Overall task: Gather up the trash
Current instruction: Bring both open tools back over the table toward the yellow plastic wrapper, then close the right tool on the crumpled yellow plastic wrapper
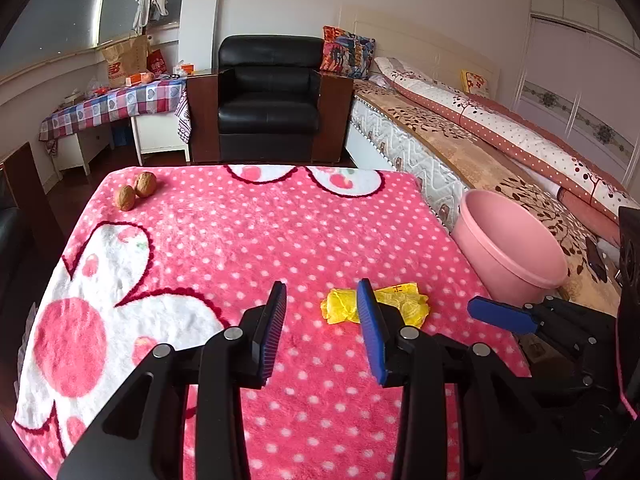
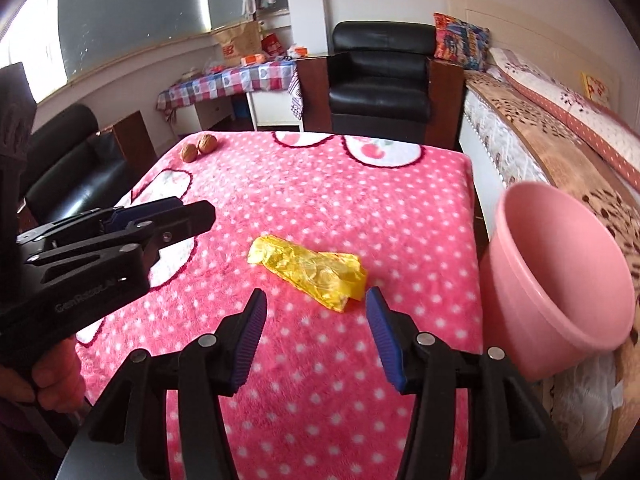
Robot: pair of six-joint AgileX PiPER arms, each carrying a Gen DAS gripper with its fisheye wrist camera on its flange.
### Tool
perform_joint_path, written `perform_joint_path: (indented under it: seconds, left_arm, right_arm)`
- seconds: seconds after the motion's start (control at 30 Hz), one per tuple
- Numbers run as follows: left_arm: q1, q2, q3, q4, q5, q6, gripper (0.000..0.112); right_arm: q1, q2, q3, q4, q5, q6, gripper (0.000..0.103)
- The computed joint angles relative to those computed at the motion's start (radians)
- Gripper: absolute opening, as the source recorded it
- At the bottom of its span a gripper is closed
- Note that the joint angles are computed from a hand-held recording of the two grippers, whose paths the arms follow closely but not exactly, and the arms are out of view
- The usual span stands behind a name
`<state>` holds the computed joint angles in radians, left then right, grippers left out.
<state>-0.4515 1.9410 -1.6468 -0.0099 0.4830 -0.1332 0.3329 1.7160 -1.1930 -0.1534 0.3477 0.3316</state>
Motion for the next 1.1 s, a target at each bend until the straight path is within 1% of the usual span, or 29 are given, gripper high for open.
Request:
perform_joint_path:
  seconds: [0.27, 0.4, 0.6, 0.77, 1.1]
  left_arm:
    - [0.028, -0.042, 0.058, 0.110, -0.021, -0.115, 0.037]
    - [0.033, -0.056, 0.077, 0.159, -0.025, -0.166, 0.037]
    - [0.051, -0.066, 0.089, 0.131, -0.028, -0.152, 0.037]
    - [0.057, -0.068, 0.095, 0.113, -0.029, -0.144, 0.037]
    - [0.063, -0.063, 0.097, 0.086, -0.029, -0.126, 0.037]
  right_arm:
    - [0.032, 0.131, -0.161, -0.041, 0.087, -0.013, 0.052]
    - [0.049, 0.178, -0.215, -0.078, 0.112, 0.000, 0.052]
    - [0.073, 0.246, -0.298, -0.138, 0.164, 0.021, 0.052]
    - [0.068, 0.284, -0.340, -0.121, 0.196, 0.003, 0.052]
    - [0.057, 0.300, -0.364, -0.096, 0.205, -0.013, 0.051]
